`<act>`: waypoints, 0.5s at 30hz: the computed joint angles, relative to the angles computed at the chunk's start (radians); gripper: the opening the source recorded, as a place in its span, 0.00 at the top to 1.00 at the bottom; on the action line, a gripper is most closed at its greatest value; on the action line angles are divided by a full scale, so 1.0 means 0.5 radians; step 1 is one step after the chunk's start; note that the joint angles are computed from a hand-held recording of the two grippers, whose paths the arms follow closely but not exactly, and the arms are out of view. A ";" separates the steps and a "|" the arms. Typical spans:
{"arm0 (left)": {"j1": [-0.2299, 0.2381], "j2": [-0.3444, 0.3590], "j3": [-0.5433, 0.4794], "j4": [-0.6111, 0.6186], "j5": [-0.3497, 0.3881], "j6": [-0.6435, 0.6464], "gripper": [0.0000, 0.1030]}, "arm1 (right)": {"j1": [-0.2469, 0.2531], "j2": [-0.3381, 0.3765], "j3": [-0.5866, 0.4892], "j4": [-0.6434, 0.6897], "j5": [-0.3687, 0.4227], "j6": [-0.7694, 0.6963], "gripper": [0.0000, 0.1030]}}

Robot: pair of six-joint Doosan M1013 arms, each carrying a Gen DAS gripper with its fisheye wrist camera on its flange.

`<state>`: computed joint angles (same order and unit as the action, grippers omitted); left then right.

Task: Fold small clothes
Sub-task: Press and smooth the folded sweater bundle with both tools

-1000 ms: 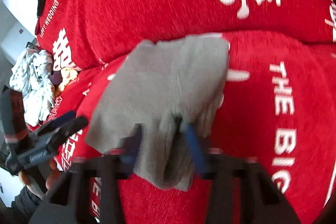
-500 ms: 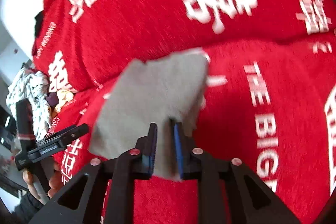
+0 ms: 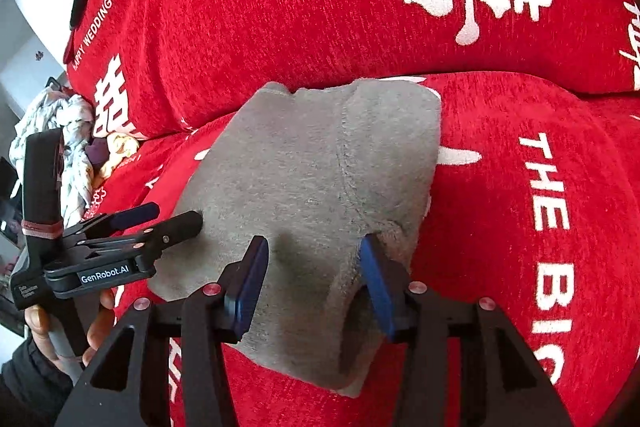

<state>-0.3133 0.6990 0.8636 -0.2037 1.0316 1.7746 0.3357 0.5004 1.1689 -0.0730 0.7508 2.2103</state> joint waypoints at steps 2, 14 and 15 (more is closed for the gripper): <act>-0.006 -0.008 0.001 0.027 -0.008 -0.003 0.12 | 0.004 -0.006 -0.010 -0.029 0.041 0.008 0.50; -0.040 0.384 -0.732 -0.032 0.589 -0.060 0.12 | -0.039 0.240 -0.458 -0.030 0.475 -0.361 0.47; -0.044 0.443 -0.839 -0.019 0.663 -0.079 0.12 | -0.046 0.262 -0.488 -0.032 0.509 -0.370 0.47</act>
<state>-0.3354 0.9205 0.4441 -0.2130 1.3628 1.7351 0.3126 0.6315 0.9248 -0.0890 1.0055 2.0253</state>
